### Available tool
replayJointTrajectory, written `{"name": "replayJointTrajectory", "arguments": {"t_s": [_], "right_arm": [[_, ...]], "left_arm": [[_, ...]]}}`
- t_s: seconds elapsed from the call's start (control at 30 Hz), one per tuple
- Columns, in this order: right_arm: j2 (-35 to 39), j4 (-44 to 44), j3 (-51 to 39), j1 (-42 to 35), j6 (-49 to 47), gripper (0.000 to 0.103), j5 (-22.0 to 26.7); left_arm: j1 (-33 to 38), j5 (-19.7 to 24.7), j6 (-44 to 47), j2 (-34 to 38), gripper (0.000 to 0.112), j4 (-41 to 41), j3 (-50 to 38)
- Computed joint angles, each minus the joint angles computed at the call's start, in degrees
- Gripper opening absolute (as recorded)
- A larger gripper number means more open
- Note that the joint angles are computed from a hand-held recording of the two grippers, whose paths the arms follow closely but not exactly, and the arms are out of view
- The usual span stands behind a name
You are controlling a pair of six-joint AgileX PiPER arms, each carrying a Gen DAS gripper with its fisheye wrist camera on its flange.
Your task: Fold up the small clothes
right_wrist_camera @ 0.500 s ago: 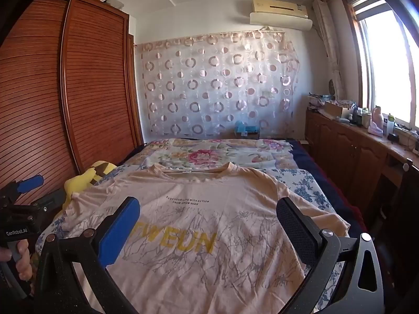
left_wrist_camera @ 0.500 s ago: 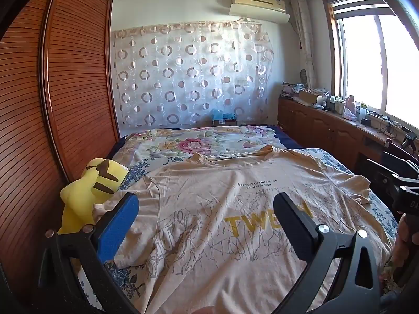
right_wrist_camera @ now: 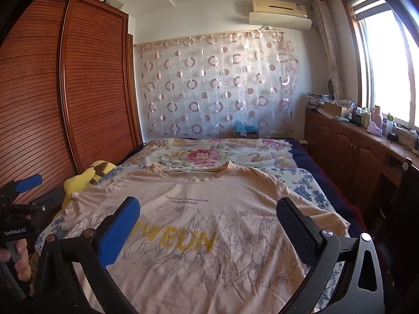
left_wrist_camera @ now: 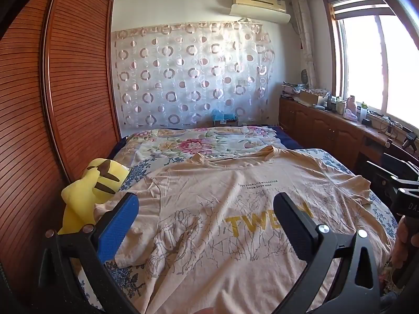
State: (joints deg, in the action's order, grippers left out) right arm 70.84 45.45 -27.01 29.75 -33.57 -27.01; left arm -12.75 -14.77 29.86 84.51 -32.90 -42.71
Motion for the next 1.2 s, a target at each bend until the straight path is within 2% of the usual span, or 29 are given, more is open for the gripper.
{"name": "replayJointTrajectory", "arguments": {"t_s": [0.57, 1.2], "right_arm": [[-0.54, 0.56, 0.35, 0.38, -0.62, 0.103, -0.25], [-0.43, 1.22, 0.33, 0.8, -1.06, 0.103, -0.66]], "left_arm": [[1.04, 2.24, 1.5, -1.96, 0.103, -0.75, -0.39], [0.94, 1.84, 1.6, -1.79, 0.103, -0.75, -0.33]]}}
